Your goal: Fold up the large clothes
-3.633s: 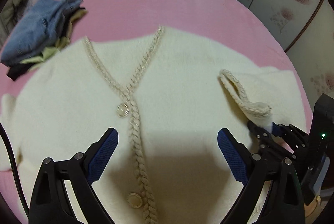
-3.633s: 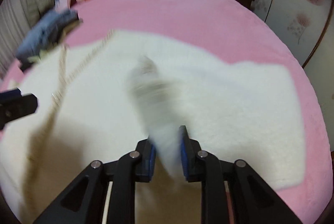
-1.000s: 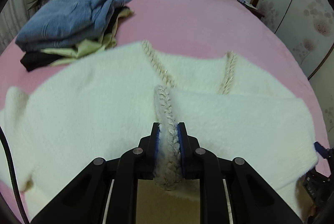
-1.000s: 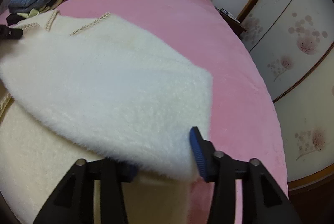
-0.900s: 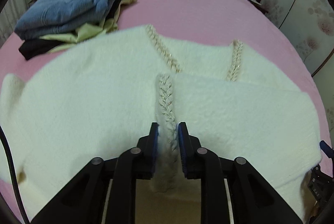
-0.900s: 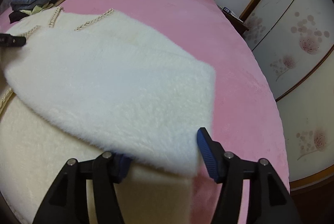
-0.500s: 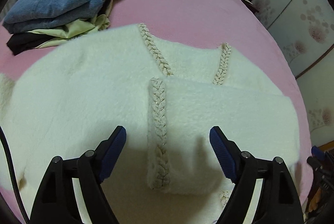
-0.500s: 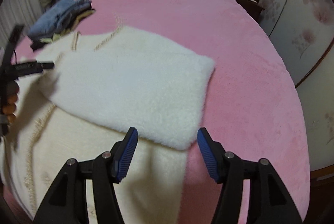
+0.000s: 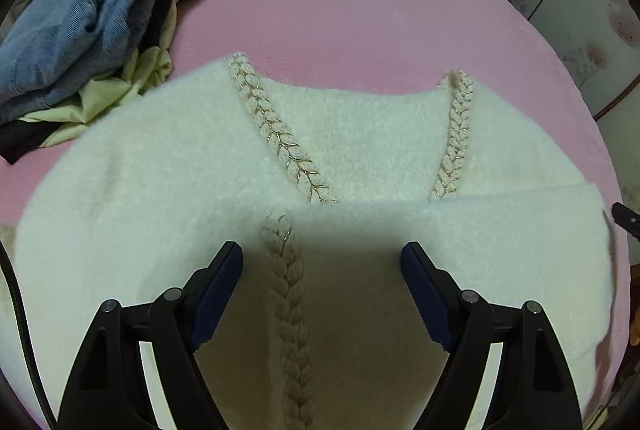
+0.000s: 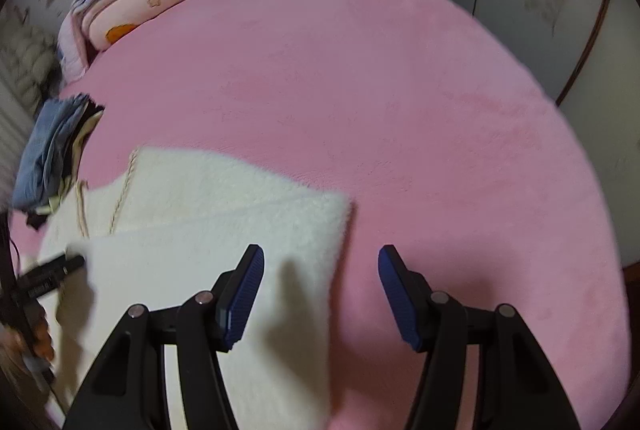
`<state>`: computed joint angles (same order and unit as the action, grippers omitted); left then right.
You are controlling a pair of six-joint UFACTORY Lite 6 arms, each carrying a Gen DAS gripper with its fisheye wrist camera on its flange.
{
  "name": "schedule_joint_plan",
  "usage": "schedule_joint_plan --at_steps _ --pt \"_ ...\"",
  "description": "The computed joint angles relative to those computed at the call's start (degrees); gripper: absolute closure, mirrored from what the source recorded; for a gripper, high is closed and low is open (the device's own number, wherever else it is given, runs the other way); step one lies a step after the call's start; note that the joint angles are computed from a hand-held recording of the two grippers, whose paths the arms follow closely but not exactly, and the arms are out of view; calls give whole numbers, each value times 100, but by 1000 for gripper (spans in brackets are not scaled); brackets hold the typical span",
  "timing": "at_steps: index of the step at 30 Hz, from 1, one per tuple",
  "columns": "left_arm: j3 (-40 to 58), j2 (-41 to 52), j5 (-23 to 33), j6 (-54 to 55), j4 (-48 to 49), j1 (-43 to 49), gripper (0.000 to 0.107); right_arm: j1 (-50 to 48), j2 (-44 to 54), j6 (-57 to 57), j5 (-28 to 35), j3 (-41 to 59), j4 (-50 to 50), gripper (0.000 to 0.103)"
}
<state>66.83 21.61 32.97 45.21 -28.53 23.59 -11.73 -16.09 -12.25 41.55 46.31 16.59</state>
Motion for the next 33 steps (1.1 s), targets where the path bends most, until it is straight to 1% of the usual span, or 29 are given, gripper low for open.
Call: schedule_joint_plan --at_steps 2,4,5,6,7,8,9,11,12,13,14,15,18,20,21,22,23,24,25,26,27,29,31,33 --pt "-10 63 -61 215 -254 15 31 -147 528 -314 -163 48 467 43" --pt "29 117 37 537 -632 81 52 -124 868 -375 -342 7 635 43" --pt "27 116 26 561 -685 93 58 -101 969 -438 -436 -44 734 43" --pt "-6 74 -29 597 -772 115 73 -81 1018 -528 -513 -104 839 44" --pt "29 93 7 656 -865 160 90 -46 976 -613 -655 -216 935 47" --pt "89 110 194 800 -1083 269 91 30 934 -669 -704 -267 984 64" --pt "33 11 222 865 -1247 344 91 152 910 -520 -800 -287 793 73" --pt "-345 -410 87 1376 -1788 442 92 577 631 174 -1036 -374 22 86" --pt "-696 -757 -74 1828 -2165 487 92 756 396 493 -1098 -461 -287 87" --pt "-1031 -1059 -272 2311 -2551 497 92 843 248 619 -1166 -505 -446 88" --pt "-1232 -1210 -416 2632 -2803 493 92 1031 -16 890 -1372 -677 -759 88" --pt "-1479 -1343 -667 2960 -3060 452 92 1183 -74 1250 -1507 -764 -1146 88" --pt "-1536 -968 -1036 3030 -3148 334 92 1533 169 2399 -1796 -986 -2355 87" --pt "-1458 -754 -1053 3259 -3454 352 91 1649 169 2883 -1884 -1128 -2848 83" --pt "-1435 -786 -1056 3074 -3305 327 89 1671 138 3003 -1832 -1121 -2970 80" --pt "-1347 -796 -1107 2656 -2938 269 83 1660 47 2983 -1677 -1074 -2938 78" --pt "-1329 -869 -1155 2262 -2574 237 81 1686 7 3018 -1487 -963 -2910 73" --pt "-1306 -978 -1236 1738 -2079 196 76 1750 -68 3180 -1273 -864 -3002 70" --pt "-1339 -1137 -1298 1455 -1809 200 71 1687 -209 3103 -1091 -790 -2964 70" --pt "-1457 -1381 -1202 1411 -1692 354 68 1695 -466 3102 -869 -731 -2963 70" --pt "-1573 -1611 -1114 1439 -1749 426 61 1718 -807 3006 -666 -695 -2840 70" --pt "-1786 -2128 -657 1462 -1897 650 60 1921 -1473 2936 -362 -710 -2587 70" --pt "-1982 -2547 -100 1569 -2045 896 60 2527 -2063 3339 58 -726 -2704 70" --pt "-2334 -3043 293 1483 -1977 990 60 3454 -2302 4148 323 -739 -3068 70"
